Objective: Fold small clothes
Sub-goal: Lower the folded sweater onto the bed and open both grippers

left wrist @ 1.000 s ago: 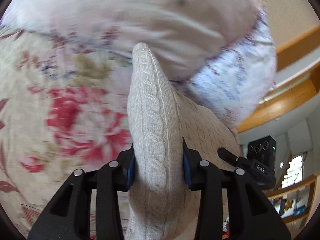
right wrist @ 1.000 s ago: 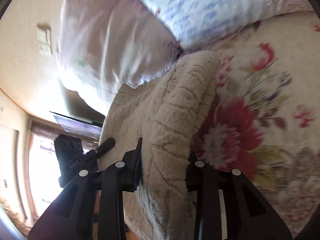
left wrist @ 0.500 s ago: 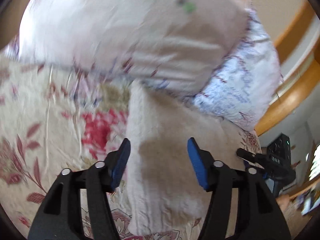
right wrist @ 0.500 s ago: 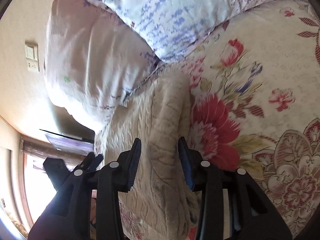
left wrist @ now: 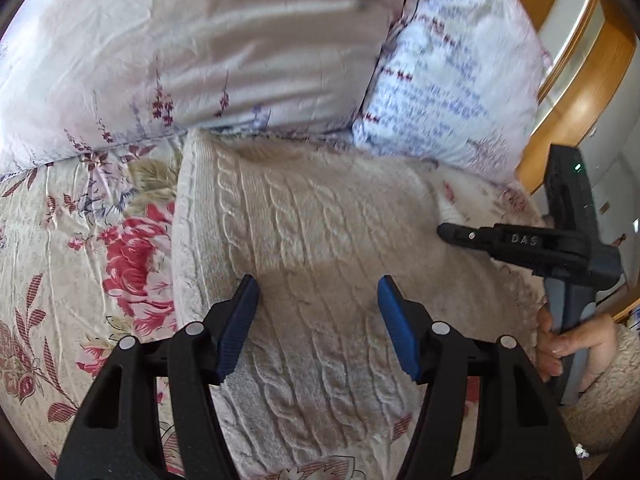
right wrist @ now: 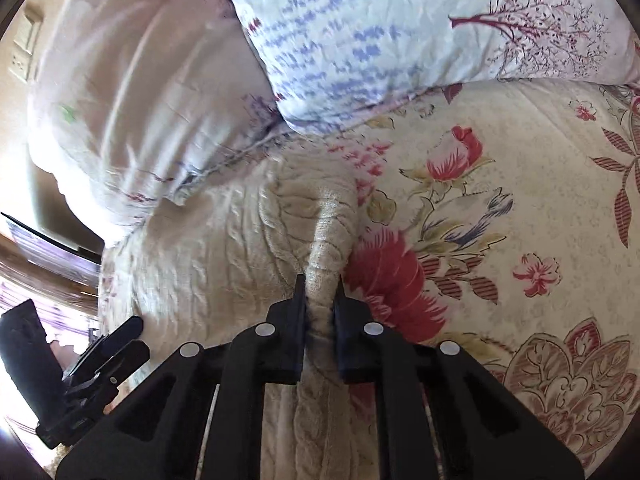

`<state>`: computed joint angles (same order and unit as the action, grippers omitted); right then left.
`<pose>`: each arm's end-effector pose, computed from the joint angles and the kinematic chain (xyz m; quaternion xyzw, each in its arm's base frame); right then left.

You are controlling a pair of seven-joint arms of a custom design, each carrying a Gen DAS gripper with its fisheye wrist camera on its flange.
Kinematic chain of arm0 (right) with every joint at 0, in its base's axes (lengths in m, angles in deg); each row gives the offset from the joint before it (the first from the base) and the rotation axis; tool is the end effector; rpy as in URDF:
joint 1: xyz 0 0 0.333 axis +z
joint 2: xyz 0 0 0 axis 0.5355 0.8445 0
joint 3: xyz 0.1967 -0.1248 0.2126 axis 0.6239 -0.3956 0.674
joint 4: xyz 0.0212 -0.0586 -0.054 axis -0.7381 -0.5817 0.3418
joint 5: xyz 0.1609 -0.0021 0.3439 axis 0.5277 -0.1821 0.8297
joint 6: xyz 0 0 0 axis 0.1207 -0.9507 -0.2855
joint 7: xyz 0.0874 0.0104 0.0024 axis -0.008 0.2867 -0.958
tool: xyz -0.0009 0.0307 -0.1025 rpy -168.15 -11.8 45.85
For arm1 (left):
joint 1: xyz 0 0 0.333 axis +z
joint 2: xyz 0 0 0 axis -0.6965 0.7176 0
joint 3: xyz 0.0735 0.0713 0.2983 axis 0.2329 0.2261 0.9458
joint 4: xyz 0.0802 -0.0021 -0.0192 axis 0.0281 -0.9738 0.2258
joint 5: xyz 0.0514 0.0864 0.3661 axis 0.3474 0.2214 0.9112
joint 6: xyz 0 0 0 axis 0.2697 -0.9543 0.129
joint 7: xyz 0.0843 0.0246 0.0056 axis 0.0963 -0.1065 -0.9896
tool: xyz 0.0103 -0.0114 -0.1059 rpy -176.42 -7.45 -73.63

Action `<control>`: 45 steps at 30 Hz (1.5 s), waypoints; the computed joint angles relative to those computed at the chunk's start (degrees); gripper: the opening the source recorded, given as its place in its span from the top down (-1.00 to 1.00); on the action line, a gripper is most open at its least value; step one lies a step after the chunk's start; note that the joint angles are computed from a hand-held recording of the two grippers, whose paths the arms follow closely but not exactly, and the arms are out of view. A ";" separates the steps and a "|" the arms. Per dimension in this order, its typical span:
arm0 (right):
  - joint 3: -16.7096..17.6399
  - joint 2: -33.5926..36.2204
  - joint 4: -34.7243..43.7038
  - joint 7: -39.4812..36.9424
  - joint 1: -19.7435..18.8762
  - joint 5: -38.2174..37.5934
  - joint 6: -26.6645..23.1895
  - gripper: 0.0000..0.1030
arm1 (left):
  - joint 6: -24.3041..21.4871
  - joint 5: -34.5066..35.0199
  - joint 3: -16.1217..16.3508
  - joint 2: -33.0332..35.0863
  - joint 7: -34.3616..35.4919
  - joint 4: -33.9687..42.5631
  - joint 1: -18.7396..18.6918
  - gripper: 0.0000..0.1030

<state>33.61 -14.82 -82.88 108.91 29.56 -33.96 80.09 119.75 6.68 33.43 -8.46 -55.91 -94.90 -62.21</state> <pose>0.7279 0.0571 0.5030 -0.7412 0.5853 0.1003 0.3131 0.5670 -0.3071 0.5268 -0.7467 0.5825 -0.2879 0.1423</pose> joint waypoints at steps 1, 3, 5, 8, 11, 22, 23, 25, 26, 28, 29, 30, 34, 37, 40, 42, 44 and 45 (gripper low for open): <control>-0.07 -0.07 -0.13 0.29 0.04 -0.04 0.09 0.75 | -1.66 1.36 0.16 0.71 -0.14 1.08 -0.49 -0.21; -0.31 -0.65 -0.51 0.06 0.38 -0.94 0.35 0.67 | -3.68 3.58 0.37 1.82 -0.18 2.72 -1.32 -0.24; -0.55 -1.97 -1.76 -0.12 0.77 -1.52 1.48 0.32 | -4.14 5.01 0.60 1.22 -1.47 2.51 -1.84 -0.24; -0.47 -7.49 -8.83 -4.04 0.49 -0.13 6.75 0.22 | -2.30 8.60 0.97 -2.06 -6.21 -0.88 -2.20 -0.25; -0.07 -14.56 -18.29 -12.66 0.14 4.44 11.85 0.22 | -5.80 14.87 0.45 -5.27 -12.01 -3.14 -2.52 -0.28; -4.16 -22.77 -33.82 -18.28 7.87 -5.00 20.37 0.18 | -9.37 8.47 -2.83 -7.28 -10.75 -8.34 0.72 -0.37; -4.13 -23.95 -35.95 -19.52 7.75 -4.64 21.98 0.18 | -9.33 7.06 -2.83 -6.84 -9.90 -8.33 0.81 -0.37; -4.07 -25.14 -38.54 -21.23 7.93 -4.16 24.79 0.17 | -8.72 5.64 -2.73 -6.29 -9.77 -8.65 0.77 -0.37; -4.15 -25.57 -39.28 -21.24 8.05 -4.18 25.39 0.17 | -8.30 5.51 -2.61 -6.16 -9.99 -8.85 0.75 -0.37; -4.29 -25.80 -40.08 -21.24 8.14 -3.56 26.42 0.17 | -7.91 5.34 -2.35 -5.88 -10.24 -8.94 0.78 -0.47; -4.30 -25.95 -40.58 -21.38 8.21 -3.28 27.14 0.13 | -8.07 5.65 -2.27 -5.68 -10.31 -8.81 0.71 -0.50; -4.29 -26.05 -40.97 -21.67 8.32 -3.21 27.80 0.12 | -8.33 5.93 -2.21 -5.60 -10.33 -8.67 0.63 -0.53; -4.74 -27.61 -40.79 -18.23 8.91 -6.28 27.40 -0.11 | -7.55 9.51 -2.38 -8.36 -14.31 -10.68 0.05 -0.51; -4.98 -31.93 -45.55 -16.82 9.48 -6.03 35.51 -0.91 | -6.91 12.56 -3.35 -11.40 -18.35 -13.38 0.07 -0.64; -5.42 -35.37 -50.16 -14.76 10.38 -7.57 43.54 -0.97 | -10.72 16.99 -5.06 -13.28 -22.66 -13.91 0.00 -0.88; -5.50 -36.62 -52.30 -8.51 10.40 -13.16 47.66 -0.97 | -12.69 19.13 -6.03 -14.07 -24.39 -13.98 -0.14 -0.95; -6.06 -37.02 -52.82 -5.11 10.59 -14.71 47.59 -0.97 | -14.26 20.16 -6.71 -14.42 -25.35 -13.76 -0.33 -0.96; -6.77 -37.02 -52.48 -6.37 11.04 -12.07 45.73 -0.97 | -14.44 20.08 -6.81 -14.53 -25.40 -13.78 -0.37 -0.96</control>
<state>26.85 -51.83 -135.36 102.54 40.60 -46.03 125.82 105.31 26.76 26.63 -22.98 -81.32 -108.68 -62.57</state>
